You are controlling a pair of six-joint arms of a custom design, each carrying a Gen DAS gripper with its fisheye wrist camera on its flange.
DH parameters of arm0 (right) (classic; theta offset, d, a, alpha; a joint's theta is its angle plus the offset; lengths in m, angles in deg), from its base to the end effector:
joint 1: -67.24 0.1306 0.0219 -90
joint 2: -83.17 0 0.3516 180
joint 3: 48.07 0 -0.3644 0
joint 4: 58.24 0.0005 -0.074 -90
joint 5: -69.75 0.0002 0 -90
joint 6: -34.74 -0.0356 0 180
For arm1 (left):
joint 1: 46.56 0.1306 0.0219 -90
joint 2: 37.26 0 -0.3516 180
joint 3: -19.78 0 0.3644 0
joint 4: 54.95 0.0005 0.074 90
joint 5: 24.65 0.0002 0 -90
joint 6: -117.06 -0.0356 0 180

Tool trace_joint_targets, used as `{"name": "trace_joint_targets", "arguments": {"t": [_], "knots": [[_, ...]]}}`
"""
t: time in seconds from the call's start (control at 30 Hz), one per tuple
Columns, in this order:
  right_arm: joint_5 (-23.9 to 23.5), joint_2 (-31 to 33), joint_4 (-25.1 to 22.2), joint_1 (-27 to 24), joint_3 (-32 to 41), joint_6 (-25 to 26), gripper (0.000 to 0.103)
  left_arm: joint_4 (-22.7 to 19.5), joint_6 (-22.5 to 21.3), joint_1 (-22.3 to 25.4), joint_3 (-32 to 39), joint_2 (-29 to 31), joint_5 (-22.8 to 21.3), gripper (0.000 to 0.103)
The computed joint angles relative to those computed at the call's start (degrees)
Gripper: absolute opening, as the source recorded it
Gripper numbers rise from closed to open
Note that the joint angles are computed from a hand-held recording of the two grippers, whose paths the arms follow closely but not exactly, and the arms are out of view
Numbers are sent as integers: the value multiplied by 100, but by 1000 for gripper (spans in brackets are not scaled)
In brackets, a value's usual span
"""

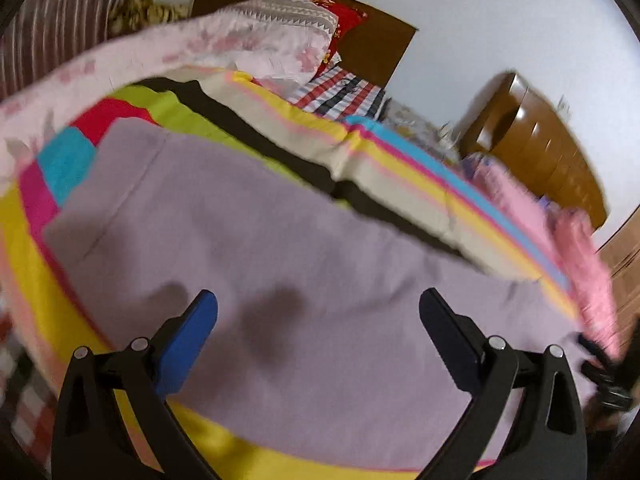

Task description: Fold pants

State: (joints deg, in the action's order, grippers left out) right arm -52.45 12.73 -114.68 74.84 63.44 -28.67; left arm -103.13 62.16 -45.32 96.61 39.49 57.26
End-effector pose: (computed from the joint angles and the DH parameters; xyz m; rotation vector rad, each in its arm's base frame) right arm 0.5567 0.0929 0.3894 -0.9138 2.2197 0.5542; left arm 0.3783 0.0127 0.3919 -0.8105 2.2610 -0.1053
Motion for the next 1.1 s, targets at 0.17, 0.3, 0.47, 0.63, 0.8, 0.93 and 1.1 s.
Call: {"name": "trace_joint_targets", "arguments": {"t": [0.17,0.3,0.47,0.63,0.8,0.93,1.1], "knots": [[1248,-679,598,-319,-1453,898,95,-40,72,243,-185,236,23,101],[1211,-956,726,-844,-1719,97,95,-515,601,179,90,170,-55,100],[729,-864,751,-1404,-1827,85,98,-601,277,-1059,486,442,-548,101],[948,-1131,1035,-1653,-1915,176,98,-664,357,-1898,895,882,-878,101],[1131,-790,1997,-2048,-1671,-530,98,-529,-137,-2402,1458,1573,-861,101],[1185,-494,2127,-2345,-1729,-423,99,-612,-287,-2569,1442,1881,-1127,101],[1697,-742,2106,-2305,-1876,-495,98,-680,-188,-2519,1373,1680,-1003,101]]}}
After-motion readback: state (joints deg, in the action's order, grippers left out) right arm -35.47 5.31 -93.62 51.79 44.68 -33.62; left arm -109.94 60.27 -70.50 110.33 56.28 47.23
